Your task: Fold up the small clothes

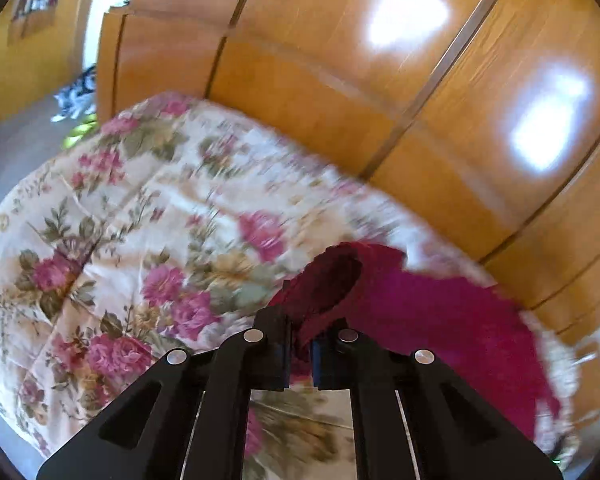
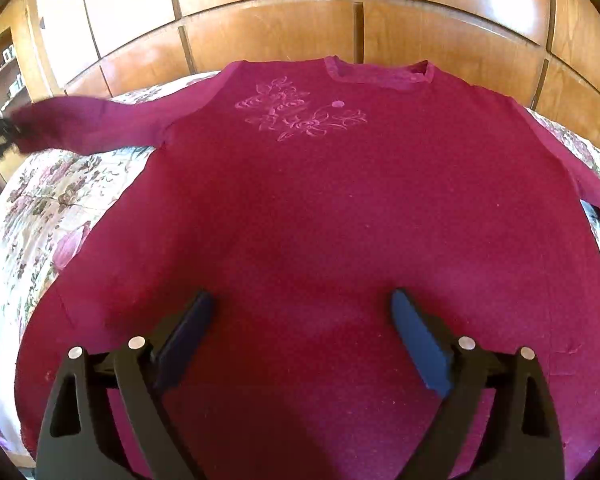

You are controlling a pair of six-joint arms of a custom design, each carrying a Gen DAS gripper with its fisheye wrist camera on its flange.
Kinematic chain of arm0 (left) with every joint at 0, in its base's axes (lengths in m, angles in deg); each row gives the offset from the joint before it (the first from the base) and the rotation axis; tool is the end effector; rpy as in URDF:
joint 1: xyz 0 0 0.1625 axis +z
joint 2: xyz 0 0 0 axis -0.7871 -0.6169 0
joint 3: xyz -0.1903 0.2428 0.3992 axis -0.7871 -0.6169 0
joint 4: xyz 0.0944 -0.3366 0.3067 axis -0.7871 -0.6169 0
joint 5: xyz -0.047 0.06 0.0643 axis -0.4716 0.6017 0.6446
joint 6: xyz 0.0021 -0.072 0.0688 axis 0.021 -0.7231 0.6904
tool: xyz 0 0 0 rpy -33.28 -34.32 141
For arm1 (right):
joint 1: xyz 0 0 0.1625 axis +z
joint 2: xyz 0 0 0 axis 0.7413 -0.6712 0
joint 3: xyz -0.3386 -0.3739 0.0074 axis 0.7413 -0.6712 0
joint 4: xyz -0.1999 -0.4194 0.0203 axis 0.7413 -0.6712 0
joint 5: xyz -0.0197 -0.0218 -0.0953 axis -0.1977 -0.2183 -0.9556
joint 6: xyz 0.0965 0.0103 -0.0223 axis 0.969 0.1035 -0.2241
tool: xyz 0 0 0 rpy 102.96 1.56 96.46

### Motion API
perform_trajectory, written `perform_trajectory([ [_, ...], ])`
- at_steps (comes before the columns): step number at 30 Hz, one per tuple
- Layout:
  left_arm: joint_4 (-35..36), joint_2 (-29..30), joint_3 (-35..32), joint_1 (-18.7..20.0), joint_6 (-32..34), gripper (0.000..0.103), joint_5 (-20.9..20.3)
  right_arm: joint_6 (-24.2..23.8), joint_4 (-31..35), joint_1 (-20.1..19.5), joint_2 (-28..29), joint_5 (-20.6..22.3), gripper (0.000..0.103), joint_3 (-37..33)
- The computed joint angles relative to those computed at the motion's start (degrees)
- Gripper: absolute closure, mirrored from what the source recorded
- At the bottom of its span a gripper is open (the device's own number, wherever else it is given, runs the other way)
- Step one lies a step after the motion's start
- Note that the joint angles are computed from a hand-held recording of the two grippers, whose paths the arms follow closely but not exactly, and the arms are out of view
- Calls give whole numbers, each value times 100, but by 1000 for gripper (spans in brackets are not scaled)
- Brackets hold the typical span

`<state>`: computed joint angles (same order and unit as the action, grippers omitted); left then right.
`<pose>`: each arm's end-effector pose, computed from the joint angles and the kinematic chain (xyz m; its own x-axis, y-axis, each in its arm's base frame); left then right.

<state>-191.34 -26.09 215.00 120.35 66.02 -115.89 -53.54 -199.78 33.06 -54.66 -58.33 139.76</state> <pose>-0.0016 -0.5362 0.3139 -0.9187 -0.2483 -0.3070 0.0785 0.6471 -0.7584 0.0253 -0.4917 0.1324 -0.7362 -0.2554 0.6268 -0.5434 0.7750 -0.3225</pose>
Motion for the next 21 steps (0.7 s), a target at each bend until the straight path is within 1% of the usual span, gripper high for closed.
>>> perform_trajectory([
  [2, 184, -312, 9, -107, -92, 97, -100, -65, -97, 1, 43, -11, 9, 7],
  [4, 291, -422, -74, -146, -93, 97, -46, -90, -138, -12, 65, 5, 9, 7],
  [5, 466, -444, -149, -152, -192, 97, 38, -98, -153, -19, 70, 13, 9, 10],
  [7, 932, -418, -358, -29, -445, 97, 105, -118, -193, -23, 87, 10, 8, 14],
  [8, 1325, -337, -533, 97, -712, 97, 161, -124, -204, -30, 92, 17, 8, 16],
  [10, 1833, -131, -827, 330, -1048, 97, 236, -133, -240, -37, 101, 32, 8, 24],
  [12, 2323, 175, -1105, 492, -1330, 94, 735, -138, -277, -38, 106, 39, 8, 33],
  [13, 2607, 345, -1245, 556, -1611, 86, 1129, -140, -280, -33, 103, 35, 8, 36],
  [14, 2688, 418, -1297, 604, -1748, 79, 1284, -142, -282, -32, 100, 35, 8, 40],
  [16, 2647, 503, -1316, 686, -2030, 73, 1570, -146, -287, -33, 89, 48, 8, 56],
  [17, 2562, 527, -1268, 680, -2111, 73, 1805, -153, -306, -37, 93, 65, 8, 61],
  [19, 2350, 522, -1111, 599, -2095, 73, 2073, -164, -329, -27, 110, 58, 7, 61],
  [20, 1972, 549, -959, 491, -1835, 73, 2207, -174, -345, -26, 123, 56, 6, 60],
  [21, 1482, 645, -805, 355, -1364, 73, 2420, -182, -341, -25, 129, 55, 5, 51],
])
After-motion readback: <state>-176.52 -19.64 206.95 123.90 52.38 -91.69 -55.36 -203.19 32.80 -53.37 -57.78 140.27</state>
